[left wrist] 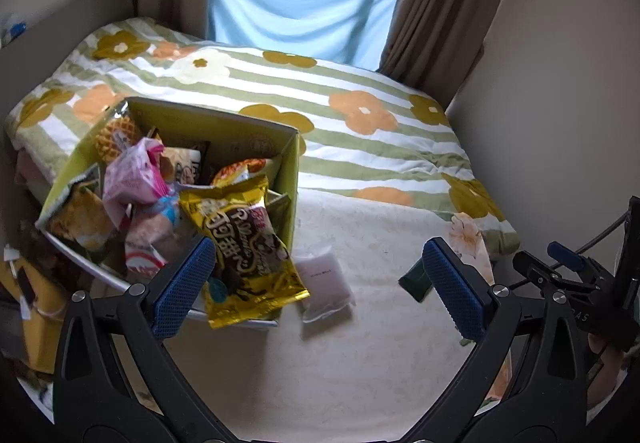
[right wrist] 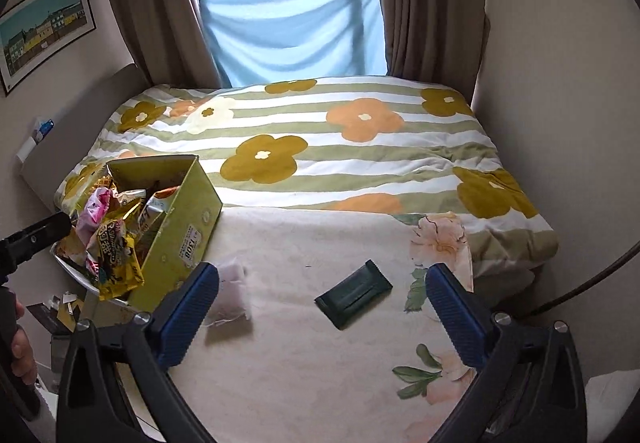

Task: Organize snacks
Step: 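Move both tools back over the white packet and dark green bar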

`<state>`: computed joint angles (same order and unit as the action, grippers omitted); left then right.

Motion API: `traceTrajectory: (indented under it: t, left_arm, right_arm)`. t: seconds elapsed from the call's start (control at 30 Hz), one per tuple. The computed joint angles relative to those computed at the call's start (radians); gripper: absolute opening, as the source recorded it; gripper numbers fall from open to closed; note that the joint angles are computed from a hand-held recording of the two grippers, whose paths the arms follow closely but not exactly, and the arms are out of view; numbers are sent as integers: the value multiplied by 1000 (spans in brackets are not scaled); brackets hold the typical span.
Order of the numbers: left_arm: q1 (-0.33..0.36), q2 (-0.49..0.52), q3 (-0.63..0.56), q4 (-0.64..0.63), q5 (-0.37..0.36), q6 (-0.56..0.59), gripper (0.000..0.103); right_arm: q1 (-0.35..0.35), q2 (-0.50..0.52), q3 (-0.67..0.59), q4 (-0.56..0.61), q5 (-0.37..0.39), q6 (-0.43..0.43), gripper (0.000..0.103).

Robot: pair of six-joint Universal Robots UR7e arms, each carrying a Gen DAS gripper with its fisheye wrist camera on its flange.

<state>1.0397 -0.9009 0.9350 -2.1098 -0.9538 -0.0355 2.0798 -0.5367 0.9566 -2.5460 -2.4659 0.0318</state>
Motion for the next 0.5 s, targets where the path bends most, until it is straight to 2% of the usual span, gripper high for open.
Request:
traceTrajectory:
  t: [0.07,0.27,0.37,0.5]
  left_arm:
    - [-15,-17,66,-27,31,-43,103]
    - [-33,-41,212,-83,108,-125,103]
    - [-24,-34,264,-105,77,-141,103]
    - [-1,20,258,-44,40,-146,103]
  right_arm:
    - [-18,-21,23,3,17,-10,103]
    - [-71,-67,101,-9,111,33,103]
    - [-89,-64,110,10,131,44,103]
    - [-109,-55,123,17,126,57,103]
